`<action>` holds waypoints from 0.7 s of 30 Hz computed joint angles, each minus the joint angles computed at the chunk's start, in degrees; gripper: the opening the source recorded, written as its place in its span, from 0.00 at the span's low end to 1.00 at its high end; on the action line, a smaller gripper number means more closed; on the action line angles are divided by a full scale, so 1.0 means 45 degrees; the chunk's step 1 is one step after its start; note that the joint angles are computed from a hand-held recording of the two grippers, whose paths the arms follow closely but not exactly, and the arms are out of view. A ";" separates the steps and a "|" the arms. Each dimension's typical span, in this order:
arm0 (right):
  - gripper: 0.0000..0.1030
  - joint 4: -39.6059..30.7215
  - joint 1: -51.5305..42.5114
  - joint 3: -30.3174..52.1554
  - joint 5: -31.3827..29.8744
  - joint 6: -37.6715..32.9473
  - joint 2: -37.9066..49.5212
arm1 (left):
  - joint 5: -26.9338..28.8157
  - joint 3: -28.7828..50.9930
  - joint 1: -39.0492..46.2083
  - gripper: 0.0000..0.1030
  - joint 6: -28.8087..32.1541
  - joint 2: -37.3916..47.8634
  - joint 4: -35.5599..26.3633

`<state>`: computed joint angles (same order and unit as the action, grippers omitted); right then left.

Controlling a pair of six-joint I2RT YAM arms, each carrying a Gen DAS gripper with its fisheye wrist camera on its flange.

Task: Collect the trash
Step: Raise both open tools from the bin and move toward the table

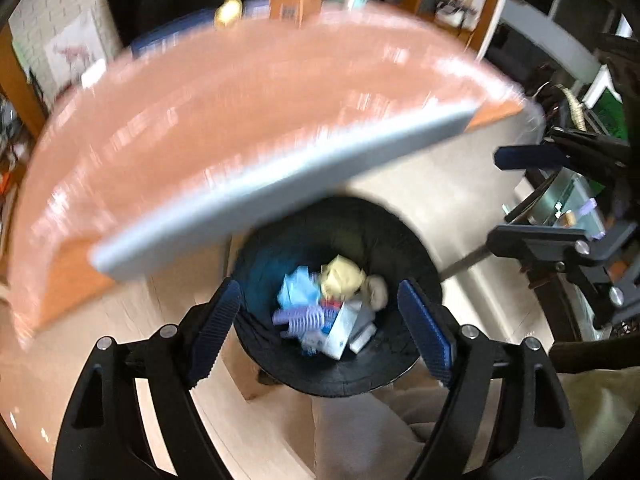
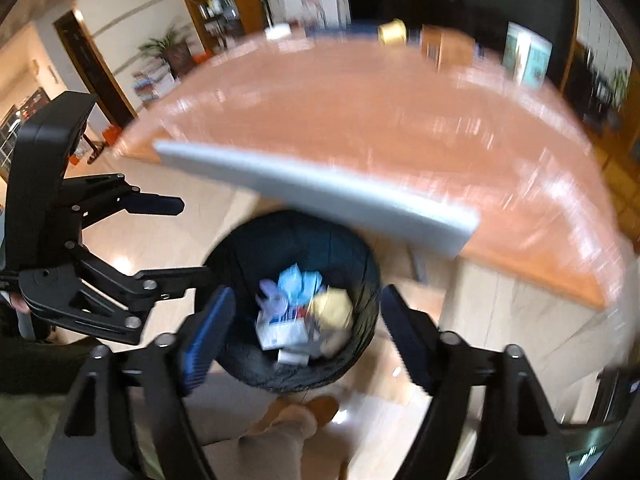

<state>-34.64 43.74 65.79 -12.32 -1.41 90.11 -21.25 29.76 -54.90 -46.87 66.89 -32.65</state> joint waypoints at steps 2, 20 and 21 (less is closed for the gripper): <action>0.87 0.0127 -0.0153 0.0306 0.0253 0.0108 -0.0195 | -0.0567 0.0494 -0.0012 0.85 0.0402 -0.0665 -0.0698; 0.96 -0.0494 -0.1981 0.9928 0.0760 0.2585 0.7111 | 0.3030 0.5067 1.0199 0.95 0.8964 0.3917 0.3839; 0.96 -0.0871 -0.1997 1.1044 0.0879 0.2619 0.7873 | 0.3007 0.5715 1.0395 0.95 0.9376 0.4675 0.3888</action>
<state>-38.55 34.75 115.49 -8.36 10.38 125.54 -7.72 55.47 -8.12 -4.68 87.92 -15.15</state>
